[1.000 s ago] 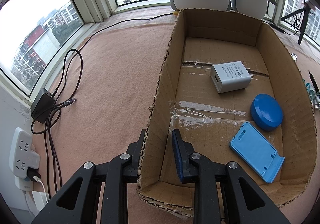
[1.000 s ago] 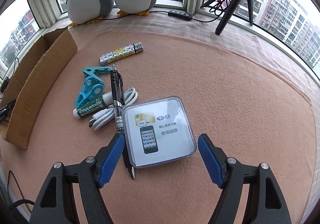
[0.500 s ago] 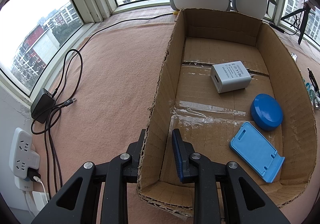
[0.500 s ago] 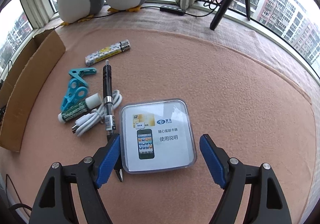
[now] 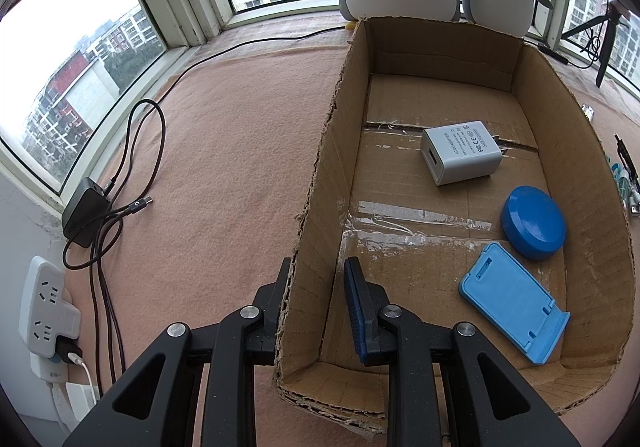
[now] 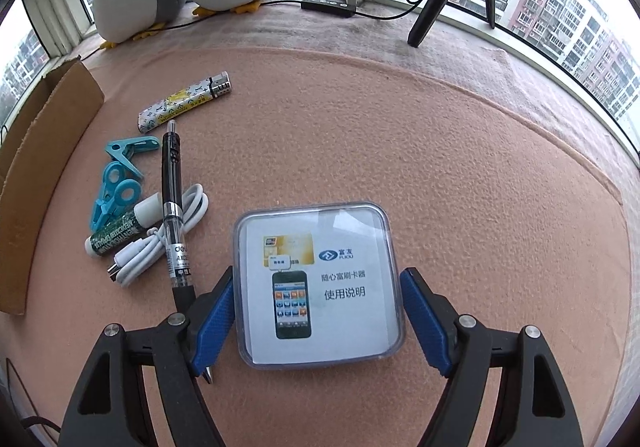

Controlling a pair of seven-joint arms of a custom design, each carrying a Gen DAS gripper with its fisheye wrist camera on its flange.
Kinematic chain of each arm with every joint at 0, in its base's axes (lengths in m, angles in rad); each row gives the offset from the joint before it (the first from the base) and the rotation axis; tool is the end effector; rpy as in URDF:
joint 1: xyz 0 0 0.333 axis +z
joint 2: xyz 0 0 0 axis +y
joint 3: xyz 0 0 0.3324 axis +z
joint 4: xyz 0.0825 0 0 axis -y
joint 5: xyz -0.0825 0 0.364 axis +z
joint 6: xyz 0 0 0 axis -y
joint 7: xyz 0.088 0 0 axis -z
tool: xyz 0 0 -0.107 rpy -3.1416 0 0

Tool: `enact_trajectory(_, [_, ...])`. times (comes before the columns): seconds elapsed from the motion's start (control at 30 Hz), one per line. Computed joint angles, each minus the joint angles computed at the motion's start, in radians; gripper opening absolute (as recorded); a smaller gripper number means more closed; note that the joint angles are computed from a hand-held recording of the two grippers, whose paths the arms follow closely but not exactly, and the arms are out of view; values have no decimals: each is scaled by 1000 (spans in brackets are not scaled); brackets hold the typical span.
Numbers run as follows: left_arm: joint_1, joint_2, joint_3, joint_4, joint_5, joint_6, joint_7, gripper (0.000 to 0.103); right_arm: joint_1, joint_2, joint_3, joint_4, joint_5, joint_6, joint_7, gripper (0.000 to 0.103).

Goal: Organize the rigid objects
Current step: 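Close the right gripper on the sides of the clear plastic box, then carry the clear box with the right gripper into the cardboard box and release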

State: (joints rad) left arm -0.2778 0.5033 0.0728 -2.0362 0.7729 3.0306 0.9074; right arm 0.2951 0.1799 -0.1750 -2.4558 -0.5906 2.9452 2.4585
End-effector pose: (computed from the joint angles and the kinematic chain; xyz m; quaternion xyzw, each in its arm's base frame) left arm 0.5924 -0.1804 0.2650 -0.5689 0.7788 -0.1563 0.2133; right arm 0.4880 0.0955 0.2866 -0.6233 0.7598 -0.1506 0.1070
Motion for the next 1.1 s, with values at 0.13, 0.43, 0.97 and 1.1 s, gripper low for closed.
enact_trajectory(0.13, [-3,0,4,-2,2,3,-2,25,16,-5,-11,5,-33,-15,30,67])
enact_trajectory(0.43, [-12,-1,14,-3,15,4,-4,25,-16,-93,17,-20,-208,-12,219,67])
enact_trajectory(0.97, [-20,-4,25,-6,46,10,-35,25,13,-14,145,220,-188,51,182,67])
enact_trajectory(1.1, [-20,-4,24,-5,49,10,-41,25,56,55,148,315,-102,54,87,67])
